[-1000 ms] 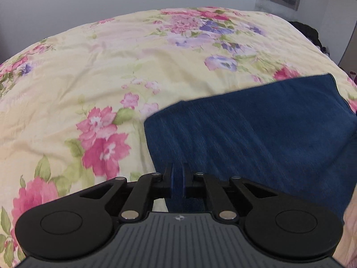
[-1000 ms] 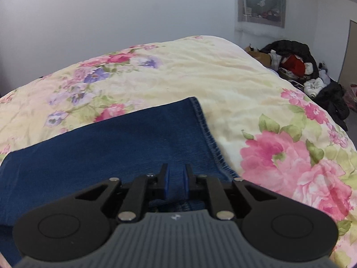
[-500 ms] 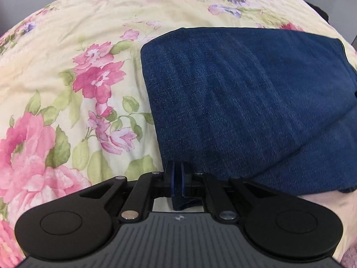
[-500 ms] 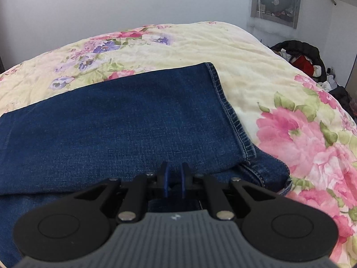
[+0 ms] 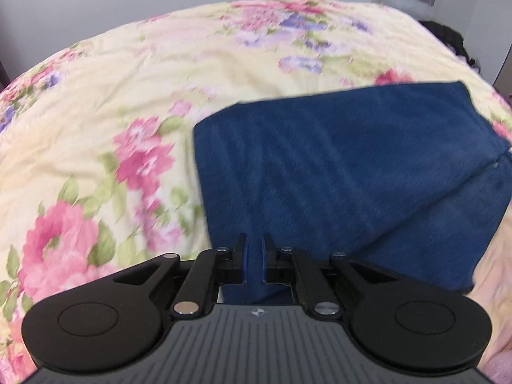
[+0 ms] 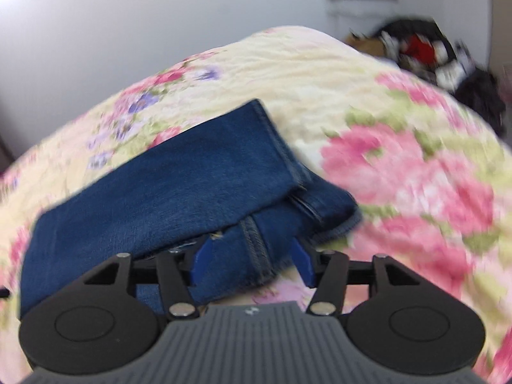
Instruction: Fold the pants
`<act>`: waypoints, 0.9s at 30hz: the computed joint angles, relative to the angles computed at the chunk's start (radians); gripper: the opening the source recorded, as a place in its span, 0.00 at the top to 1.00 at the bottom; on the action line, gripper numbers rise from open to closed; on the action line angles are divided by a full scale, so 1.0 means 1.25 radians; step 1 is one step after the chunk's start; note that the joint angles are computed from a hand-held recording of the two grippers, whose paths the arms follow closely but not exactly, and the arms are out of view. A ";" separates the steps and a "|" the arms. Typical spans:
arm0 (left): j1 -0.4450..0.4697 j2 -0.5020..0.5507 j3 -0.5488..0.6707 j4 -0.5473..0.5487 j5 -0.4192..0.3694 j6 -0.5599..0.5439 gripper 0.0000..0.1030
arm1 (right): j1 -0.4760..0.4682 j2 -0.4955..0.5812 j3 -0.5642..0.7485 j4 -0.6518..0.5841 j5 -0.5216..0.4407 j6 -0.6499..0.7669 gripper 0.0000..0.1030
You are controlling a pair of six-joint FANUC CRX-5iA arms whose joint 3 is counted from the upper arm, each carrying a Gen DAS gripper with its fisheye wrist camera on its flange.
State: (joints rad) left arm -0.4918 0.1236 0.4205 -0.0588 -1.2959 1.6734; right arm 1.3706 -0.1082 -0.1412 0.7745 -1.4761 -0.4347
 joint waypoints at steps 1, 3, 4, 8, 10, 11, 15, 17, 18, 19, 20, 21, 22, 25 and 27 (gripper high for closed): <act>-0.005 0.013 0.015 0.006 0.008 0.005 0.91 | 0.011 -0.035 -0.042 0.009 0.015 -0.090 0.43; -0.021 0.046 0.050 0.012 0.025 0.015 0.89 | 0.025 -0.107 -0.136 0.038 0.063 -0.287 0.35; -0.030 0.062 0.065 0.015 0.038 0.024 0.88 | 0.024 -0.137 -0.181 0.057 0.094 -0.379 0.35; -0.053 0.124 0.109 0.056 0.083 0.056 0.85 | -0.007 -0.199 -0.309 0.134 0.187 -0.587 0.35; -0.067 0.166 0.153 0.062 0.079 0.063 0.85 | -0.040 -0.211 -0.357 0.188 0.240 -0.670 0.35; -0.074 0.189 0.177 0.063 0.075 0.062 0.85 | -0.058 -0.213 -0.373 0.212 0.262 -0.698 0.35; -0.093 0.273 0.269 0.066 0.065 0.048 0.85 | -0.127 -0.193 -0.385 0.230 0.328 -0.690 0.43; -0.100 0.306 0.310 0.067 0.063 0.034 0.85 | -0.135 -0.184 -0.380 0.223 0.325 -0.665 0.55; -0.105 0.327 0.340 0.062 0.059 0.021 0.85 | -0.131 -0.184 -0.382 0.227 0.317 -0.661 0.61; -0.108 0.347 0.366 0.059 0.058 0.009 0.85 | -0.125 -0.186 -0.384 0.235 0.309 -0.649 0.65; -0.111 0.362 0.385 0.057 0.062 -0.002 0.85 | -0.118 -0.187 -0.385 0.244 0.298 -0.632 0.73; -0.111 0.379 0.405 0.061 0.067 -0.014 0.85 | -0.111 -0.190 -0.387 0.256 0.290 -0.613 0.76; -0.109 0.403 0.432 0.069 0.070 -0.027 0.85 | -0.107 -0.192 -0.388 0.267 0.285 -0.595 0.77; -0.108 0.501 0.574 0.075 0.023 -0.002 0.85 | -0.106 -0.202 -0.393 0.287 0.287 -0.568 0.79; -0.113 0.583 0.710 0.060 -0.042 0.020 0.85 | -0.109 -0.207 -0.391 0.285 0.294 -0.561 0.79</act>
